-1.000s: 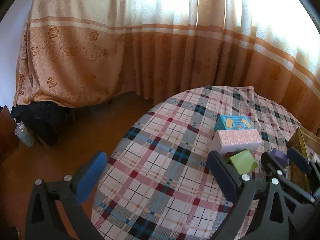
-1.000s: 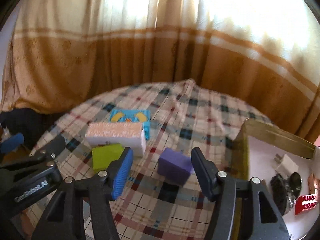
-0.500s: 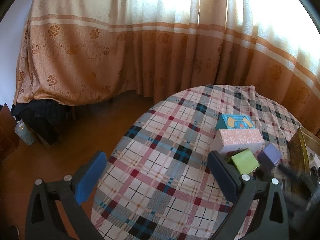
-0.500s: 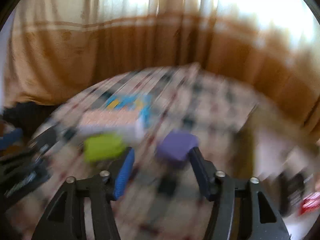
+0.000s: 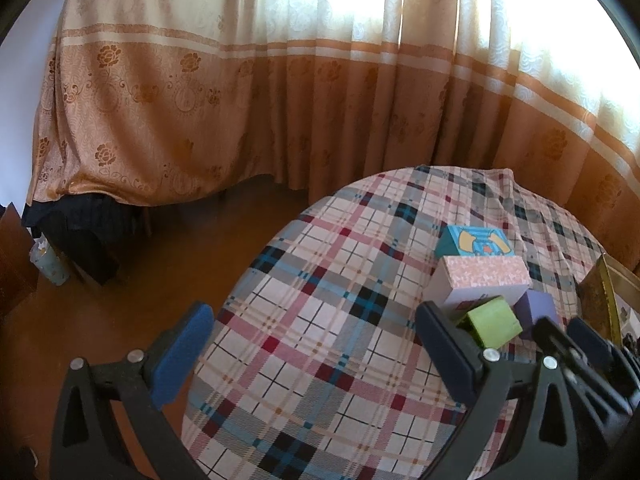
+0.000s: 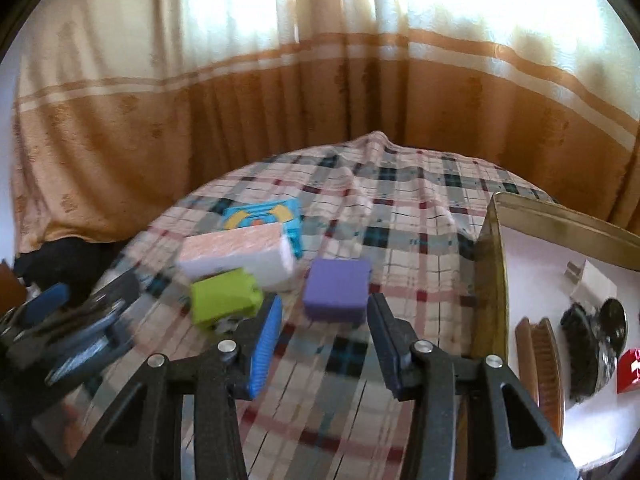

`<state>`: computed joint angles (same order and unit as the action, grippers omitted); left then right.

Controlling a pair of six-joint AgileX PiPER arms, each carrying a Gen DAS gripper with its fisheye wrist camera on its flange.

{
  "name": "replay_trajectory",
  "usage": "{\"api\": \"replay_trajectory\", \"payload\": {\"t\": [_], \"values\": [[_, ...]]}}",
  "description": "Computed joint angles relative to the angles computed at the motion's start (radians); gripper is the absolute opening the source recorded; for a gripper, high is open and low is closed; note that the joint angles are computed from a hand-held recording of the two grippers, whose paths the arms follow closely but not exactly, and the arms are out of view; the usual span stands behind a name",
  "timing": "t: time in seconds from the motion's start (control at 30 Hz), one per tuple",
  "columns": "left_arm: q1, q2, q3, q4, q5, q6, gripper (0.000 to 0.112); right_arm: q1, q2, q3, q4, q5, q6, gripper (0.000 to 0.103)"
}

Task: Organize rigid objects
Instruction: 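Close the right gripper on the purple cube and lift it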

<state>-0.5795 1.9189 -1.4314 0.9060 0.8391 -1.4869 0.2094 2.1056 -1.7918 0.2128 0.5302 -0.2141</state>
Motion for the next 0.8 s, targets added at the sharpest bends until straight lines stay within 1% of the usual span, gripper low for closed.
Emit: {"api": "replay_trajectory", "payload": {"t": [0.03, 0.07, 0.13, 0.17, 0.23, 0.27, 0.33, 0.37, 0.4, 0.43, 0.57, 0.63, 0.73, 0.8], "values": [[0.0, 0.0, 0.0, 0.0, -0.001, 0.001, 0.102, 0.004, 0.041, -0.066, -0.023, 0.043, 0.03, 0.048], [0.001, 0.001, 0.0, -0.003, -0.001, 0.004, 0.102, 0.001, 0.056, -0.095, -0.022, 0.07, 0.038, 0.048], [0.002, 0.003, -0.002, -0.008, -0.001, 0.011, 0.102, 0.006, 0.071, -0.122, -0.057, 0.061, 0.08, 0.048], [0.003, 0.003, -0.004, -0.012, -0.001, 0.014, 0.102, 0.012, 0.092, -0.164, -0.092, 0.092, 0.113, 0.048], [0.004, 0.006, -0.006, -0.017, 0.001, 0.018, 0.102, 0.016, 0.186, -0.326, -0.121, 0.235, 0.156, 0.049], [0.004, 0.007, -0.01, -0.021, 0.002, 0.023, 0.102, 0.014, 0.211, -0.365, -0.116, 0.268, 0.161, 0.048], [0.005, 0.012, -0.016, -0.026, 0.005, 0.028, 0.102, 0.008, 0.211, -0.368, -0.077, 0.254, 0.135, 0.048], [0.005, 0.013, -0.017, -0.028, 0.006, 0.03, 0.102, 0.006, 0.227, -0.396, -0.068, 0.28, 0.129, 0.048], [0.005, 0.014, -0.019, -0.028, 0.007, 0.033, 0.102, 0.005, 0.22, -0.383, -0.058, 0.267, 0.119, 0.048], [0.005, 0.015, -0.02, -0.029, 0.005, 0.034, 0.102, -0.002, 0.224, -0.387, -0.031, 0.274, 0.1, 0.044], [0.01, 0.017, -0.023, -0.042, 0.001, 0.046, 0.102, -0.017, 0.185, -0.31, 0.037, 0.24, 0.031, 0.044], [0.009, 0.022, -0.031, -0.047, 0.013, 0.049, 0.102, -0.034, 0.129, -0.204, 0.126, 0.178, -0.053, 0.043], [0.001, 0.024, -0.034, -0.032, 0.028, 0.037, 0.102, -0.034, -0.019, 0.056, 0.233, -0.029, -0.189, 0.043], [-0.008, 0.014, -0.019, -0.002, 0.024, 0.011, 0.102, -0.037, -0.108, 0.211, 0.378, -0.156, -0.354, 0.043]]}}
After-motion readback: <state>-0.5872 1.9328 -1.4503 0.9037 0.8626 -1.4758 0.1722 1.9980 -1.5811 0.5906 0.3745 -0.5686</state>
